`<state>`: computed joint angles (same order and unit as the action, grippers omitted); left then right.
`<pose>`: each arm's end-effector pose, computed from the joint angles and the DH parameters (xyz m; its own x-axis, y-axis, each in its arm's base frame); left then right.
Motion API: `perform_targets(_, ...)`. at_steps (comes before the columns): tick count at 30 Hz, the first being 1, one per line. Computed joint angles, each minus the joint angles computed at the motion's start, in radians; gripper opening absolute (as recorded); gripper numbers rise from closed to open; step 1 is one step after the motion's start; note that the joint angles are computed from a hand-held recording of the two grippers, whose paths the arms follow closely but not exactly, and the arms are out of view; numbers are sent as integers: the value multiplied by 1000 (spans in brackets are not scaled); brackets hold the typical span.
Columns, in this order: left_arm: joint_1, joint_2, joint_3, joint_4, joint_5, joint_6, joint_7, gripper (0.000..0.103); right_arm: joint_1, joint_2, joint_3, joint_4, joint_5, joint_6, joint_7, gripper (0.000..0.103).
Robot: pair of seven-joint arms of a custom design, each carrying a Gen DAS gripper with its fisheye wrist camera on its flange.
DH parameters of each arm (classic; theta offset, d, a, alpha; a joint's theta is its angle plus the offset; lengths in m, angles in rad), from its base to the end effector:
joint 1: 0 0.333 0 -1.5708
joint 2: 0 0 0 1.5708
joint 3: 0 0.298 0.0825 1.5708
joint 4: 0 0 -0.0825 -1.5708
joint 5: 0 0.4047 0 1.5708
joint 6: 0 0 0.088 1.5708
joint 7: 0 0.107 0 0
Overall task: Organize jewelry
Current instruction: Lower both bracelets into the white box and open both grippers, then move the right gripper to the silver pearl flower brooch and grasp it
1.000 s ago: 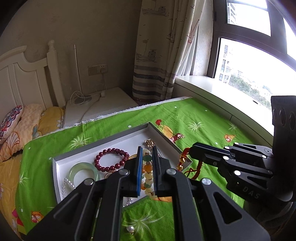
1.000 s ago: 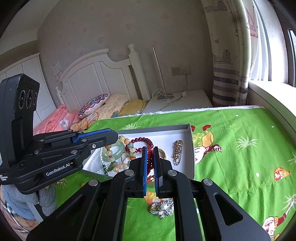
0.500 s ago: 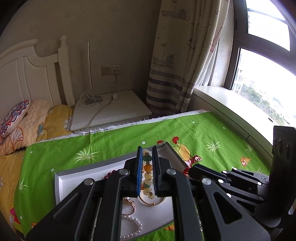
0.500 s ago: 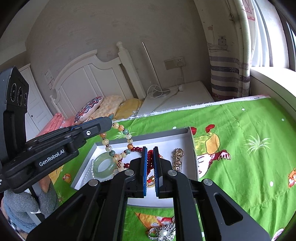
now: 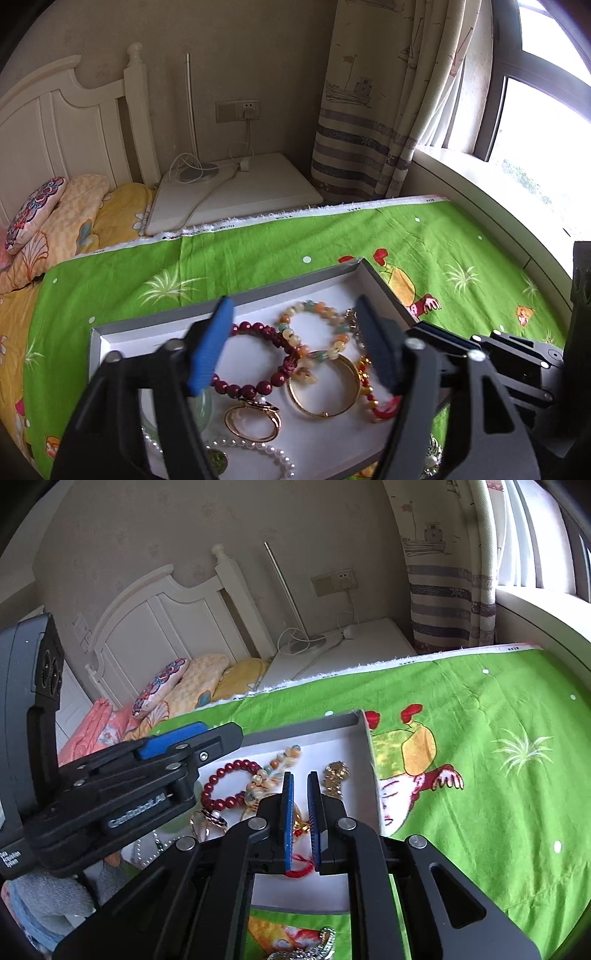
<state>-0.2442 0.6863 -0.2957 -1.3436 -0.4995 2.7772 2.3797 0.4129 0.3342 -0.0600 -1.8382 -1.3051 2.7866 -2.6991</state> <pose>0.7136 -0.3304 0.3943 -0.7359 -0.6756 0.0451 -0.4561 0.4455 -0.7704 0.6131 0.2754 0.3616 -0.3315 -0.8829 -0.3327 -0.5041 0.4638 -0.7285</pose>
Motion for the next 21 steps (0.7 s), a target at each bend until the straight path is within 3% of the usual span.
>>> perform_targets(4, 35, -37, -13, -44, -27, -3, 32, 80, -7, -26, 2, -40, 13, 11, -14, 19)
perform_targets(6, 52, -76, -19, -103, -41, 43, 72, 86, -5, -45, 2, -60, -18, 17, 13, 39)
perform_targets(7, 65, -99, -25, -140, -52, 68, 98, 89, -2, -56, -2, -71, -59, 29, 58, 70)
perform_targets(8, 77, -127, -28, -181, -63, 95, 123, 91, 8, -72, -11, -85, -150, 38, 153, 76)
perform_targets(10, 115, -183, -49, -274, -106, 162, 187, 94, 11, -109, 5, -118, -259, 21, 247, 76)
perform_targets(15, 239, -310, -104, -478, -283, 252, 335, 100, 3, -199, 86, -230, -207, -80, 227, 76)
perform_targets(18, 382, -360, -204, -561, -550, 251, 529, 100, -1, -235, 118, -297, -188, -113, 282, 79)
perform_targets(21, 406, -389, -161, -612, -621, 172, 532, 100, -6, -238, 138, -330, -106, -128, 264, 79)
